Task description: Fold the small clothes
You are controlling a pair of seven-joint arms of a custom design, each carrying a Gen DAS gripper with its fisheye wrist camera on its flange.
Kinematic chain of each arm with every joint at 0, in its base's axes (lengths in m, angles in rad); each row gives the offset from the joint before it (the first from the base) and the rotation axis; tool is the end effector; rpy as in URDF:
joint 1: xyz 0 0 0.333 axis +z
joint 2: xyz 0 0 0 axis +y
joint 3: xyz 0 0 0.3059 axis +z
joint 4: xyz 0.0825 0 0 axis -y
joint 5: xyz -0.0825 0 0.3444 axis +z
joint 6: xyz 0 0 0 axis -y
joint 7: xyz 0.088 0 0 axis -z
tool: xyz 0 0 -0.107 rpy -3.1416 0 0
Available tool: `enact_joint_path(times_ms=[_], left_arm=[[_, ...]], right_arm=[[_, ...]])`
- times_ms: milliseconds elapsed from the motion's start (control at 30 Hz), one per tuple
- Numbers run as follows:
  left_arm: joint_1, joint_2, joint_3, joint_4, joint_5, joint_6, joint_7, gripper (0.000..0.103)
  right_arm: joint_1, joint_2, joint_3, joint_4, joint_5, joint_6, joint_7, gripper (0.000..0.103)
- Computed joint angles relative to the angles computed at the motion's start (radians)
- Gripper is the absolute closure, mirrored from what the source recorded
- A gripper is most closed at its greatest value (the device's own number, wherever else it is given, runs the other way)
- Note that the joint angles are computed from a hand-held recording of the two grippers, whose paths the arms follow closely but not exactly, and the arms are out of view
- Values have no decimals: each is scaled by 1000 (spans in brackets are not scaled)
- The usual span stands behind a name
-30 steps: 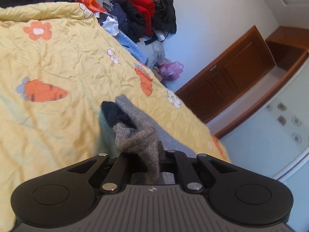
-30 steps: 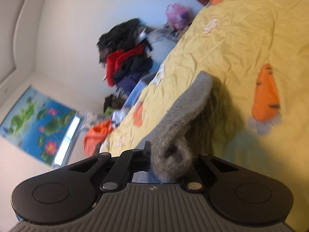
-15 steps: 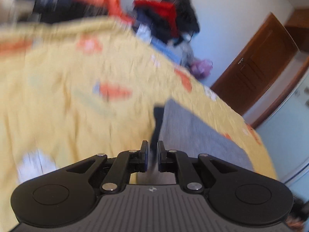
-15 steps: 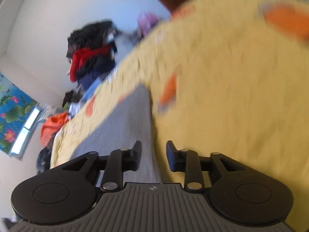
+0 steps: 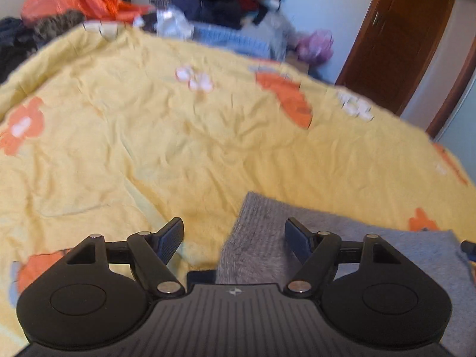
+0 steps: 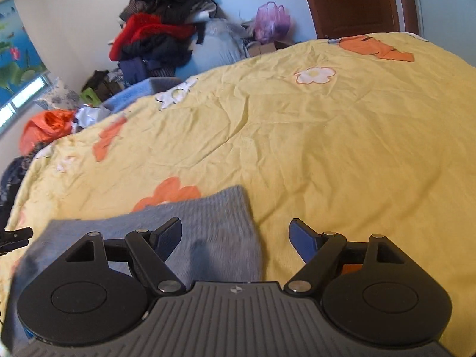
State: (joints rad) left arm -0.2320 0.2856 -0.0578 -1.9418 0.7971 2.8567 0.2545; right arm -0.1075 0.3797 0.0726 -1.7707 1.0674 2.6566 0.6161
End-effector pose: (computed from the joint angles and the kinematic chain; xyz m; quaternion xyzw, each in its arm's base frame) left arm 0.5768 -0.2098 0.4116 -0.7609 0.5415 -0.2915 0.2071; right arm 0.6426 -0.0522 0.4038 -0.6624 0.6259 -0.1017 0.3990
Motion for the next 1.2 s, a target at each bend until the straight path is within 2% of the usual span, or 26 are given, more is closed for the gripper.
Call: enact_joint_path(times_ms=[33,67,100,133,167,200,300,367,400,433,500,567,600,633,667,700,767,800,867,900,933,1000,1067,1100,1133,1200], left_arm=[[-3,16,1,15,-6,-8,27,43],[-16,31,12,33,49,-15,15,53],[-19,33,8,39,56,-23,40,77],[-1,34,-11,36,28,-3,88,97],[-8,27,-5,28,37,10,84,97],[-33,19,18,25,87,4,51,98],[-88,-26,57,10,276,-100,-77,99],[-74,-44,51,-6,316,-152,-130,99],[-49,-43,40,-15,286,-147,-124,99],[-24,-43,25,-25,253,-133,-111,99],[-23,-43,12,-28,302,-155,-145,99],[-34,-44,-12,-13,327,-217,-128,98],[-40,-50,-21,-9,336,-250,-129,96],[-48,-62,-28,-8,350,-285,-147,96],[-58,-78,-35,-10,372,-329,-179,96],[-73,-96,-46,-9,401,-387,-213,96],[-89,-135,-69,-20,495,-434,-321,95],[-89,-147,-83,-21,524,-419,-374,93],[-77,-122,-108,11,513,-330,-397,73],[-75,-84,-118,44,484,-288,-358,38],[-88,-40,-123,83,477,-283,-327,16],[-139,41,-117,152,485,-344,-278,17],[-164,103,-112,195,404,-390,-179,17],[-161,112,-106,183,407,-372,-194,17],[-182,95,-66,146,471,-318,-279,17],[-162,74,-53,108,471,-247,-316,16]], right_arm=[[-7,12,7,15,8,-20,-13,24],[-8,13,13,17,17,-18,-38,25],[-2,15,12,20,6,-18,-47,40],[-3,19,11,31,-11,-48,-47,80],[-8,38,2,71,-47,-125,1,90],[-23,43,9,83,-29,-164,6,90],[-33,30,29,78,70,-134,-45,90],[-43,27,43,77,177,-106,-86,91],[-33,33,37,82,186,-85,-87,91],[-17,43,26,88,158,-74,-75,91],[18,56,15,77,97,-18,-71,90],[24,52,25,57,96,19,-69,83],[18,41,32,46,113,25,-72,69],[8,23,42,31,151,38,-93,49],[-5,-3,62,10,238,74,-163,41],[-16,-32,80,-11,361,119,-273,39],[-17,-91,84,-46,543,144,-435,39],[-14,-117,76,-70,567,116,-459,39],[23,-153,64,-115,543,106,-501,39],[57,-157,63,-128,538,144,-550,38],[90,-150,62,-132,533,187,-594,38],[158,-110,50,-125,469,271,-577,38],[214,-69,20,-129,333,327,-478,36],[208,-52,36,-128,328,359,-497,33],[189,-55,59,-129,370,363,-550,31],[191,-56,55,-131,349,363,-529,30]])
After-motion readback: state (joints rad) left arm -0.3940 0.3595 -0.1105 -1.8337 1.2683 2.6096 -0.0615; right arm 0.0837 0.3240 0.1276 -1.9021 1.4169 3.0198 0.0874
